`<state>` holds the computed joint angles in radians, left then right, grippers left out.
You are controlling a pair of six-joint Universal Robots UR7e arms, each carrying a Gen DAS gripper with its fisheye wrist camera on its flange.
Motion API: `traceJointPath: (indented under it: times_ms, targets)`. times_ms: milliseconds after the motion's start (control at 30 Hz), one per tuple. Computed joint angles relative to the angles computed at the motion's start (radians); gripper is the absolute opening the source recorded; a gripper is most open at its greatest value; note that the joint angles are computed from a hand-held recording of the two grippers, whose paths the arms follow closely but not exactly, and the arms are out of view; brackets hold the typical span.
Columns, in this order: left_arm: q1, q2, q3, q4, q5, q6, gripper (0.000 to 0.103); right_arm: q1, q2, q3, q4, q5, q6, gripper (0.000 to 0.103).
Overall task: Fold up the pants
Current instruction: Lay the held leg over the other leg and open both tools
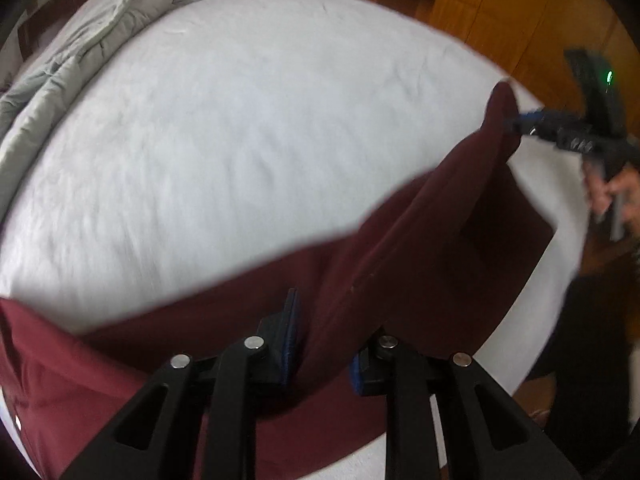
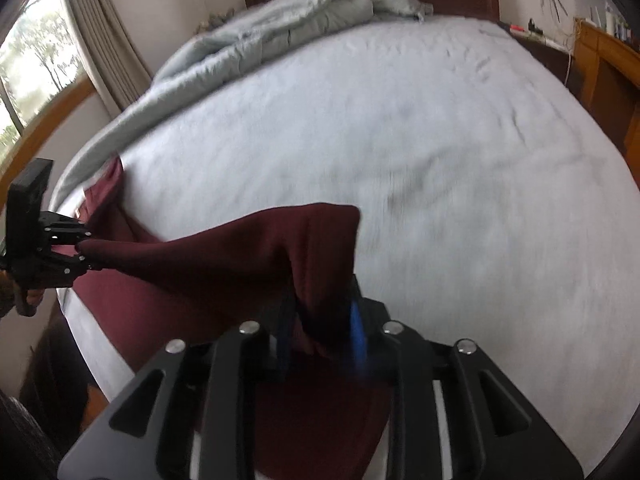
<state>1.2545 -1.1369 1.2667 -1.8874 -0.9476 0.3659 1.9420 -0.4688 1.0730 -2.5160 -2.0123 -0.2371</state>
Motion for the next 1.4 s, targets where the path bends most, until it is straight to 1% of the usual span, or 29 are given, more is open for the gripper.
traceJointPath:
  times_ms: [33, 67, 133, 167, 200, 233, 267, 300, 333, 400, 467, 500, 533, 633, 667, 733, 767, 800, 833, 867, 900, 933, 967, 1100, 1233, 1267, 1333, 1367, 1400]
  targets:
    - [-0.006, -0.018, 0.056, -0.029, 0.025, -0.003, 0.021, 0.002, -0.017, 0.043, 0.005, -0.022, 0.02, 0.041]
    - [-0.005, -0.033, 0.097, -0.05, 0.046, -0.003, 0.021, 0.005, -0.029, 0.073, 0.004, -0.031, 0.035, 0.045]
    - [-0.001, -0.063, 0.181, -0.125, 0.072, -0.005, 0.021, 0.011, -0.063, 0.135, 0.006, -0.041, 0.074, 0.064]
    - [-0.001, -0.077, 0.214, -0.17, 0.083, 0.013, 0.021, 0.015, -0.09, 0.174, 0.015, -0.038, 0.116, 0.067]
    - [-0.004, -0.088, 0.248, -0.231, 0.095, 0.041, 0.022, 0.016, -0.106, 0.195, 0.018, -0.033, 0.144, 0.073]
    - [-0.009, -0.095, 0.281, -0.281, 0.112, 0.068, 0.022, 0.017, -0.133, 0.231, 0.017, -0.014, 0.192, 0.079]
    - [-0.019, -0.104, 0.32, -0.324, 0.131, 0.083, 0.022, 0.016, -0.151, 0.25, 0.023, 0.005, 0.225, 0.08]
    - [-0.022, -0.104, 0.329, -0.348, 0.146, 0.106, 0.023, 0.013, -0.169, 0.269, 0.022, 0.034, 0.262, 0.083]
    - [-0.02, -0.102, 0.336, -0.368, 0.154, 0.119, 0.023, 0.006, -0.195, 0.305, 0.003, 0.09, 0.307, 0.087]
    - [-0.02, -0.1, 0.347, -0.399, 0.161, 0.129, 0.023, -0.004, -0.227, 0.351, -0.041, 0.168, 0.359, 0.09]
    - [-0.017, -0.109, 0.364, -0.418, 0.154, 0.143, 0.024, -0.019, -0.244, 0.383, -0.084, 0.251, 0.411, 0.09]
    - [-0.016, -0.11, 0.366, -0.424, 0.15, 0.143, 0.024, -0.024, -0.24, 0.377, -0.086, 0.272, 0.435, 0.09]
    - [-0.017, -0.113, 0.369, -0.427, 0.151, 0.146, 0.024, -0.025, -0.226, 0.361, -0.068, 0.268, 0.459, 0.09]
    - [-0.018, -0.118, 0.388, -0.452, 0.162, 0.161, 0.025, -0.014, -0.167, 0.271, 0.015, 0.176, 0.449, 0.09]
    - [-0.02, -0.118, 0.387, -0.452, 0.164, 0.161, 0.026, -0.018, -0.156, 0.26, 0.015, 0.182, 0.436, 0.088]
    - [-0.018, -0.113, 0.383, -0.453, 0.163, 0.149, 0.028, -0.03, -0.138, 0.242, 0.029, 0.213, 0.423, 0.073]
    - [-0.018, -0.11, 0.375, -0.444, 0.163, 0.137, 0.028, -0.032, -0.127, 0.228, 0.047, 0.213, 0.418, 0.073]
    - [-0.018, -0.107, 0.37, -0.437, 0.162, 0.124, 0.028, -0.028, -0.108, 0.197, 0.092, 0.178, 0.415, 0.072]
    - [-0.018, -0.107, 0.366, -0.429, 0.16, 0.111, 0.028, -0.022, -0.087, 0.167, 0.136, 0.142, 0.415, 0.062]
    - [-0.016, -0.102, 0.356, -0.418, 0.157, 0.098, 0.028, -0.017, -0.079, 0.156, 0.146, 0.12, 0.412, 0.05]
    - [-0.014, -0.099, 0.343, -0.398, 0.15, 0.075, 0.028, -0.016, -0.074, 0.147, 0.159, 0.107, 0.399, 0.019]
    - [-0.013, -0.096, 0.332, -0.38, 0.142, 0.053, 0.028, -0.019, -0.078, 0.146, 0.173, 0.136, 0.404, 0.013]
    - [-0.011, -0.093, 0.32, -0.364, 0.137, 0.037, 0.028, -0.021, -0.084, 0.155, 0.154, 0.149, 0.411, 0.013]
    - [-0.02, -0.09, 0.297, -0.326, 0.13, -0.018, 0.027, 0.016, -0.095, 0.149, 0.137, 0.082, 0.369, 0.011]
    - [-0.042, -0.126, 0.309, -0.331, 0.06, -0.064, 0.027, 0.041, -0.162, 0.218, 0.022, 0.052, 0.364, 0.011]
    - [-0.045, -0.128, 0.313, -0.333, 0.057, -0.062, 0.027, 0.043, -0.169, 0.225, 0.025, 0.031, 0.362, 0.011]
    - [-0.05, -0.122, 0.33, -0.311, 0.069, -0.074, 0.027, 0.047, -0.151, 0.208, 0.078, -0.033, 0.376, 0.011]
    - [-0.046, -0.114, 0.337, -0.306, 0.08, -0.078, 0.027, 0.039, -0.129, 0.187, 0.153, -0.077, 0.413, 0.011]
    - [-0.04, -0.103, 0.352, -0.32, 0.101, -0.073, 0.028, 0.032, -0.111, 0.171, 0.199, -0.091, 0.434, 0.011]
